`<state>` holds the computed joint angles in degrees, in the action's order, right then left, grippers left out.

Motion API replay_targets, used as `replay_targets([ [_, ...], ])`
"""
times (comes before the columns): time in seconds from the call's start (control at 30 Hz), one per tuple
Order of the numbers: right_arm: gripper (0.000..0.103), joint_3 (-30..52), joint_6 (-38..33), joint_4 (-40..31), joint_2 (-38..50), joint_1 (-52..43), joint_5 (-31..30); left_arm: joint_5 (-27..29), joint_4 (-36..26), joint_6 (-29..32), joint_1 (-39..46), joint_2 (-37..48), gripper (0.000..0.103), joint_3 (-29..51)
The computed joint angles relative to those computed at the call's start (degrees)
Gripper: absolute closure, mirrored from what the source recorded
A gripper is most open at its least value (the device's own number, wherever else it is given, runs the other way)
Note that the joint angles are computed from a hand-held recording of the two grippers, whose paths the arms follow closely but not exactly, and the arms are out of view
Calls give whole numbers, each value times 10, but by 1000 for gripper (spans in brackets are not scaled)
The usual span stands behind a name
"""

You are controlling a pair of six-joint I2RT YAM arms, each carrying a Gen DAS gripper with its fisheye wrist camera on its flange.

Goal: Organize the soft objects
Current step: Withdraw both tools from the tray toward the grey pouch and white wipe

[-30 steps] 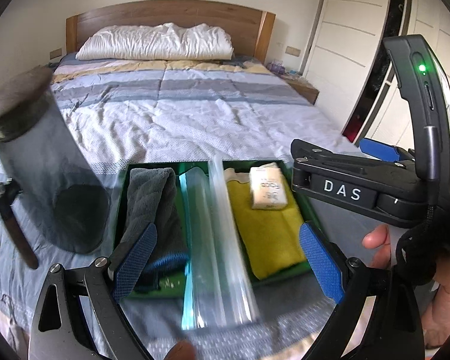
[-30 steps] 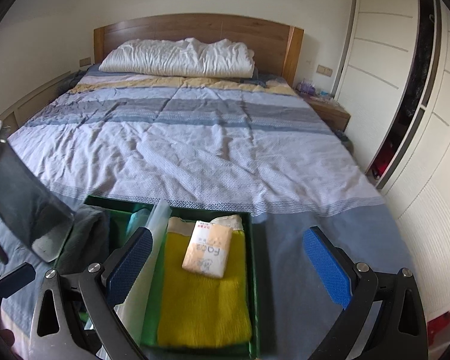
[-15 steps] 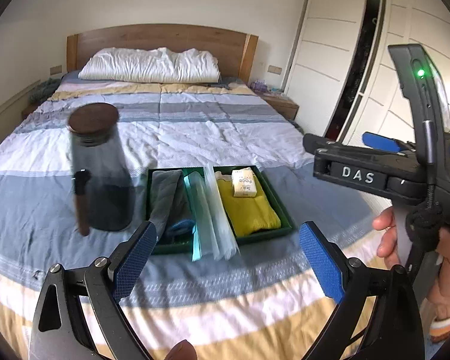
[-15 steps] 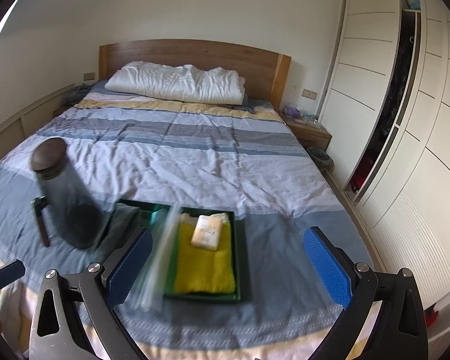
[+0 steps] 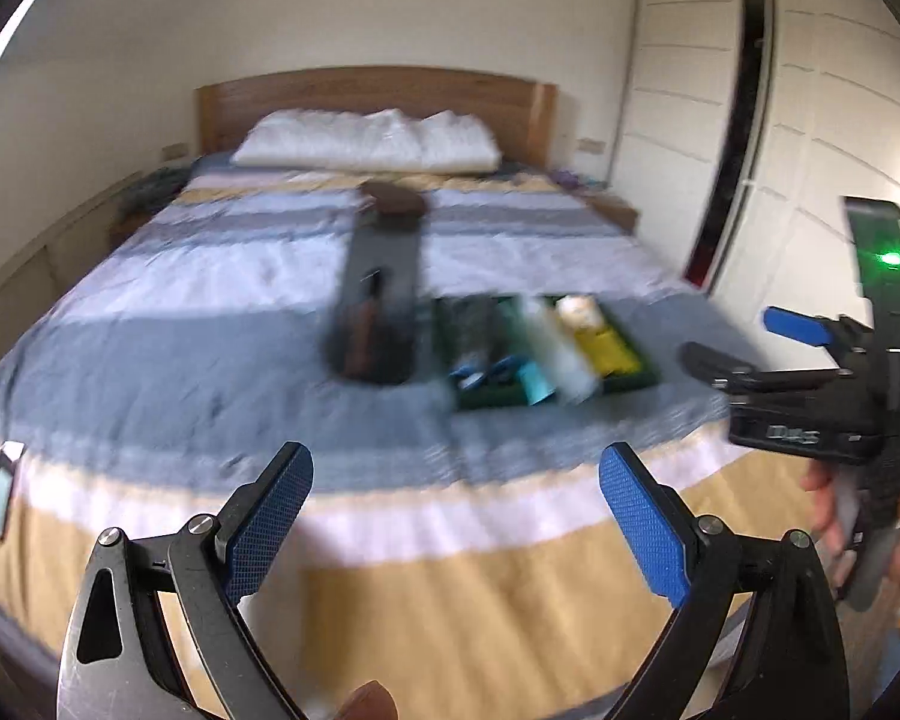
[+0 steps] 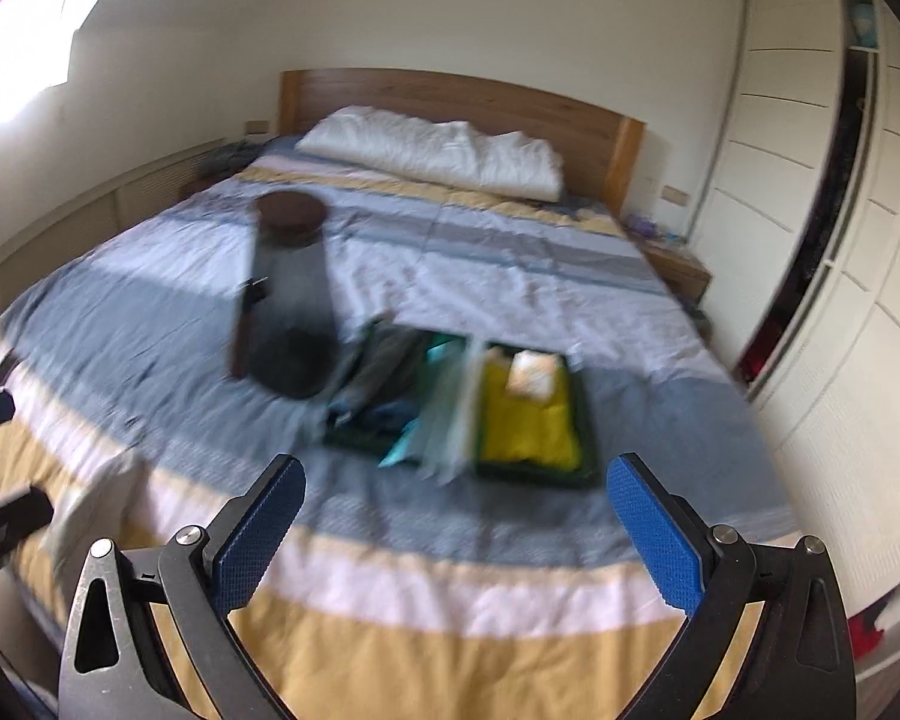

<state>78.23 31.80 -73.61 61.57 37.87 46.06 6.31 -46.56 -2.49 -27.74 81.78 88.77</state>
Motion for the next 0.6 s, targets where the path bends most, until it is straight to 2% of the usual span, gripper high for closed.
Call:
replay_targets([
  [0.07,0,-2,76,-28,21,67,12,18,4,28,56,-37,9,-52],
  [0.23,0,-9,152,-13,72,158,5,57,12,87,190,-68,9,-139],
  [0.4,0,-46,115,114,119,164,-61,84,35,126,287,-28,9,-181],
  [0.5,0,-63,99,168,153,155,-93,94,47,137,316,0,9,-197],
  [0.6,0,-78,98,202,177,153,-119,77,74,137,324,30,9,-216],
])
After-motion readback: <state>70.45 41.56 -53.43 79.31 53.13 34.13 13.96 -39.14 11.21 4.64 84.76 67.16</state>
